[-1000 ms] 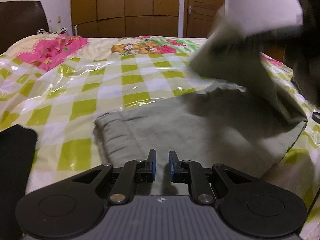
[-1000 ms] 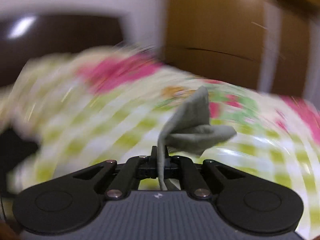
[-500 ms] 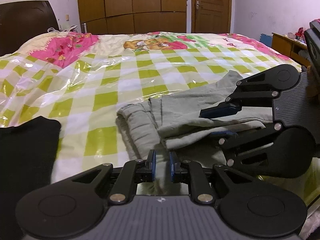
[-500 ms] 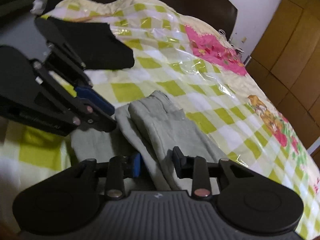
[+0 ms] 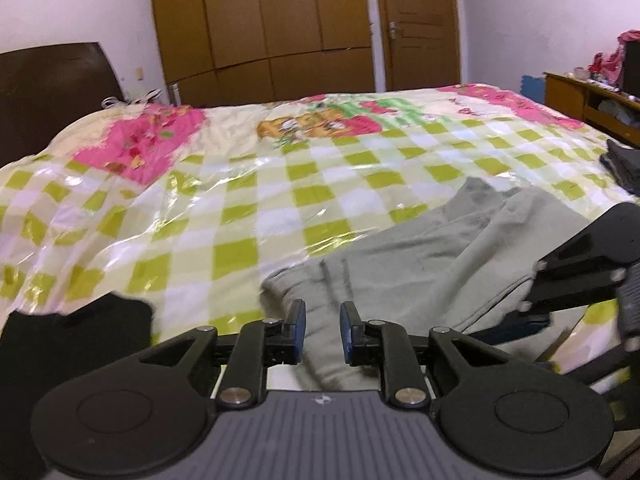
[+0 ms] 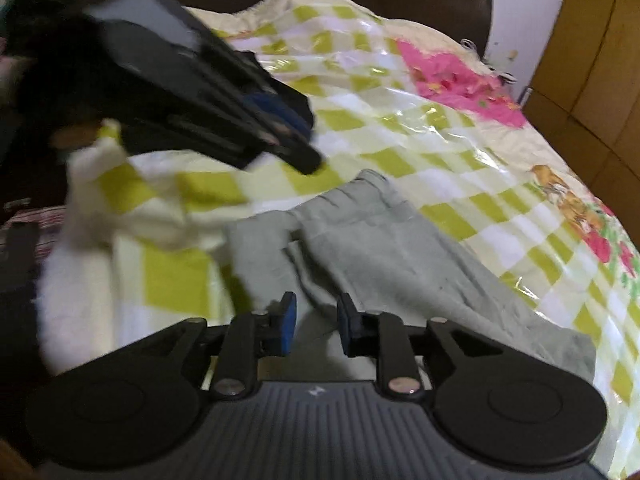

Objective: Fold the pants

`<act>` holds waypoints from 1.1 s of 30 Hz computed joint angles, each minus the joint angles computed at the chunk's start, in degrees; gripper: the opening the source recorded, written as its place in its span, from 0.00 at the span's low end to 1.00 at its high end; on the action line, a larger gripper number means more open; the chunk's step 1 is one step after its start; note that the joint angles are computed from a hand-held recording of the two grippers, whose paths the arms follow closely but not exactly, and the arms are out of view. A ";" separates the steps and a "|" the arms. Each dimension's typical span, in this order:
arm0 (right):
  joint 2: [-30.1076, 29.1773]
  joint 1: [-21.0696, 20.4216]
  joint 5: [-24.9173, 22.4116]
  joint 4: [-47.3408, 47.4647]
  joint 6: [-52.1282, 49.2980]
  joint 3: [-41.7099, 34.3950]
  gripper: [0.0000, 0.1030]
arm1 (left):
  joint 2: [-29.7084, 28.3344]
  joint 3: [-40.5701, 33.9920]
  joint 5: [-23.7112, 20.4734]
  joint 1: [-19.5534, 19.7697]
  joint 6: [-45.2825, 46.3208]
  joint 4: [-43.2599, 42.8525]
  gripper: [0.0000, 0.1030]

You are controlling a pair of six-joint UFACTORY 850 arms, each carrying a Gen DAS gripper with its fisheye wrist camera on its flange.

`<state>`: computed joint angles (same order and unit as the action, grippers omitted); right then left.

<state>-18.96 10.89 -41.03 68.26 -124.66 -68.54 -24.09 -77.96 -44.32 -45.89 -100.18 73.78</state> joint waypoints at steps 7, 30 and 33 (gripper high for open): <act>-3.69 -5.64 -0.59 -5.70 14.27 -10.69 0.23 | -4.47 -5.40 8.13 1.91 3.82 3.29 0.34; -35.45 1.97 -28.91 -30.35 46.75 -59.76 0.01 | -4.54 -2.41 11.21 1.99 -2.42 -0.47 0.34; -35.43 2.60 -28.86 -28.15 44.96 -60.38 0.01 | -4.31 -2.31 10.69 1.73 -2.64 -1.12 0.34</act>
